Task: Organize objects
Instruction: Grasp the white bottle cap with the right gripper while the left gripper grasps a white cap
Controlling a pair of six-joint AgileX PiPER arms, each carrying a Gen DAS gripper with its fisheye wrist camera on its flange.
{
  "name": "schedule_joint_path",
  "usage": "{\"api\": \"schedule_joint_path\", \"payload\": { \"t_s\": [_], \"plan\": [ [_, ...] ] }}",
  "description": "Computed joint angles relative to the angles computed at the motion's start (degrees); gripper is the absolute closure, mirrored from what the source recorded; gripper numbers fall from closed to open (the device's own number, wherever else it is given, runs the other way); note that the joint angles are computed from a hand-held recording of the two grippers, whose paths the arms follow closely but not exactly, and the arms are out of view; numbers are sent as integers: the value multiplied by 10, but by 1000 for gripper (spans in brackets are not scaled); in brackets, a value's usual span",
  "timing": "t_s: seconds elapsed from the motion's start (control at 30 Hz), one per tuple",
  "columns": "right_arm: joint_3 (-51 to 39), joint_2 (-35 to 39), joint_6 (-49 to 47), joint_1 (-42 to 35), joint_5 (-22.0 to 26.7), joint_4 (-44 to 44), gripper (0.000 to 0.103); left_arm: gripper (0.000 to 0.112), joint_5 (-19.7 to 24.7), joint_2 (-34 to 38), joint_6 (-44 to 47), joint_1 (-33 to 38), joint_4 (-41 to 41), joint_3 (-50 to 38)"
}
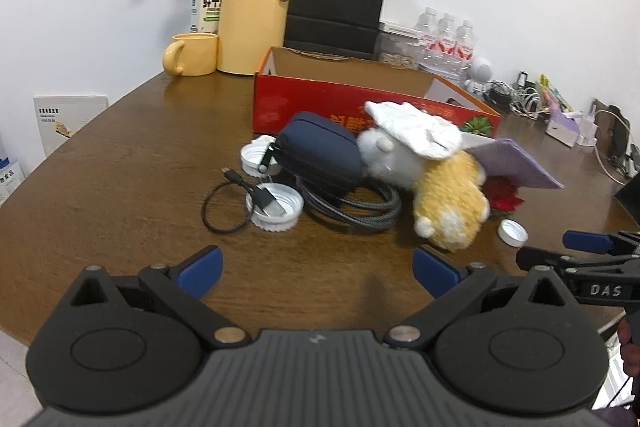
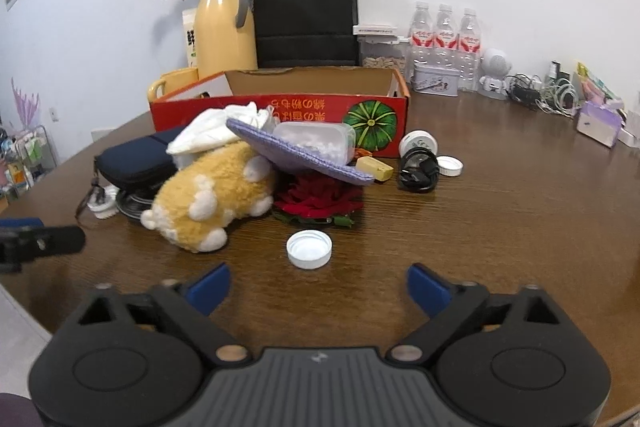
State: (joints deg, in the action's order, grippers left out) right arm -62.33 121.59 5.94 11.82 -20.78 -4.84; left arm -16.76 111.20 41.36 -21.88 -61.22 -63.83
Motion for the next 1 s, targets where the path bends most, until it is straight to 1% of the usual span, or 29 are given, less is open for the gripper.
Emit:
{"api": "schedule_joint_path", "payload": {
  "t_s": [0.07,0.13,0.17,0.2,0.23,0.27,0.3,0.47,0.53,0.6,0.67,0.77,0.8,0.87,0.93,0.97,1.0],
  "plan": [
    [-28,20,6,-2,12,-18,22,9,-2,10,24,5,-23,-13],
    [-54,37,30,-6,23,-50,36,9,-2,17,38,10,-38,-23],
    [-61,43,20,-6,20,-43,39,9,-4,20,47,13,-46,-27],
    [-69,48,18,-5,20,-46,50,9,-7,23,58,14,-58,-31],
    [-75,50,39,-8,20,-70,64,9,-8,26,67,17,-67,-35],
    [-81,53,60,-9,21,-94,71,9,-9,27,74,19,-74,-38],
    [-83,54,66,-10,20,-102,76,9,-10,29,77,21,-77,-40],
    [-74,53,76,-12,1,-118,76,9,-18,42,117,29,-115,-55],
    [-69,51,87,-14,-5,-125,76,9,-23,44,111,31,-109,-57],
    [-60,46,91,-16,-12,-126,76,9,-34,45,84,33,-83,-55],
    [-50,42,85,-17,-19,-118,76,9,-49,49,83,35,-87,-60],
    [-40,37,82,-20,-25,-112,76,10,-60,58,104,42,-111,-76],
    [-37,36,80,-20,-27,-109,76,11,-57,62,116,47,-122,-83],
    [-35,34,81,-21,-27,-109,76,15,-39,71,123,59,-126,-97],
    [-34,34,81,-22,-26,-109,76,20,-13,80,123,73,-127,-112],
    [-33,34,81,-22,-27,-109,76,22,1,87,137,79,-141,-123],
    [-33,33,81,-22,-27,-108,76,28,15,92,138,86,-144,-130]
  ]
}}
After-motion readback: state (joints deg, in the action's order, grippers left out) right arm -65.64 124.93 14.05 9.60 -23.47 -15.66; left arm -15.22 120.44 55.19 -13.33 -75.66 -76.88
